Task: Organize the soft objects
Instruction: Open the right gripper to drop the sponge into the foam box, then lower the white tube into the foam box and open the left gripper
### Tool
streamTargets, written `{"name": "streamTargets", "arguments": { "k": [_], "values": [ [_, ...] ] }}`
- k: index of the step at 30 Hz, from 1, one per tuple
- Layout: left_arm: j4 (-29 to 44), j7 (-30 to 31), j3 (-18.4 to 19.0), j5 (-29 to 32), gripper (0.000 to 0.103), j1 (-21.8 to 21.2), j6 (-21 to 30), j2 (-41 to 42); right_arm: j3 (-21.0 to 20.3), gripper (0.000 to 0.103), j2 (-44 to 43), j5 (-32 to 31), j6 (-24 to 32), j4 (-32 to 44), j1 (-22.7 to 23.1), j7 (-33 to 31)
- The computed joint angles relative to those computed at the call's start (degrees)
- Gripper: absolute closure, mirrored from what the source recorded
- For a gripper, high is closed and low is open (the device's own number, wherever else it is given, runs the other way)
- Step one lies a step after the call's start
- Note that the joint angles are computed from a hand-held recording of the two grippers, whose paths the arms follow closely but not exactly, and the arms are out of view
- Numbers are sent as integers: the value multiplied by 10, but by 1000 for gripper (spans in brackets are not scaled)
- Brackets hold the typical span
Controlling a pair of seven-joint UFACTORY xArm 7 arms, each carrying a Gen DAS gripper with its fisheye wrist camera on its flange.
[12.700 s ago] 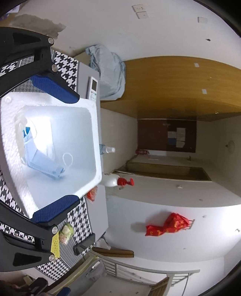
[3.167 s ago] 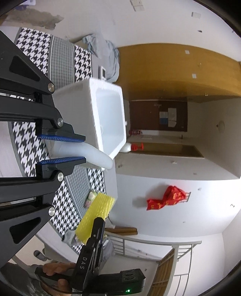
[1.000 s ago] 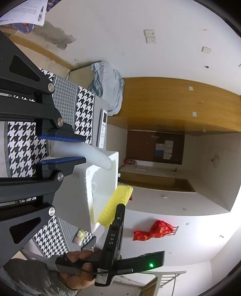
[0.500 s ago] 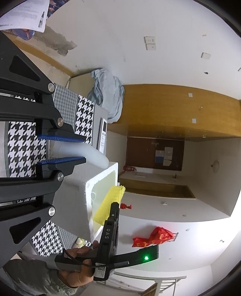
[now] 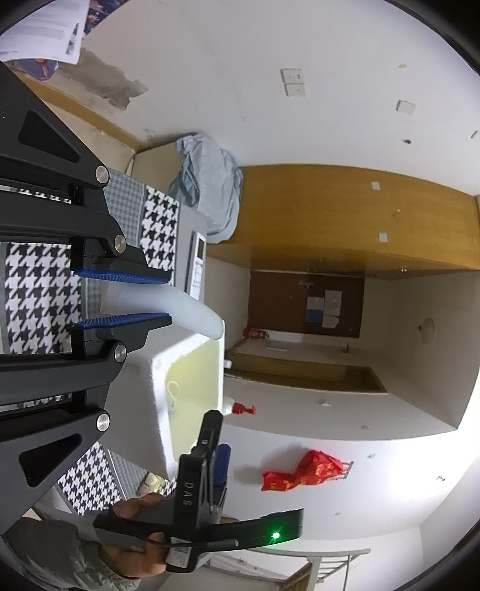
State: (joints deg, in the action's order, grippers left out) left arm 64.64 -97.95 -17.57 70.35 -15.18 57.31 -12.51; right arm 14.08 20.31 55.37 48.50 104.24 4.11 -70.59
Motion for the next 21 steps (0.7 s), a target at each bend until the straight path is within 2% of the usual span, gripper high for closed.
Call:
{"name": "streamTargets", "arguments": {
  "k": [6,10,21],
  "values": [
    [26,27,10,7,86,1,-28,21,-6,4,-5,1,-8,-5,-7,2],
    [40,41,18,11,86,0,-40,33,-7,3,0,1,10,4,-17,7],
    [81,77,45,14,86,-7,-97,72,-19,0,-28,41,17,-35,-39,-28]
  ]
}}
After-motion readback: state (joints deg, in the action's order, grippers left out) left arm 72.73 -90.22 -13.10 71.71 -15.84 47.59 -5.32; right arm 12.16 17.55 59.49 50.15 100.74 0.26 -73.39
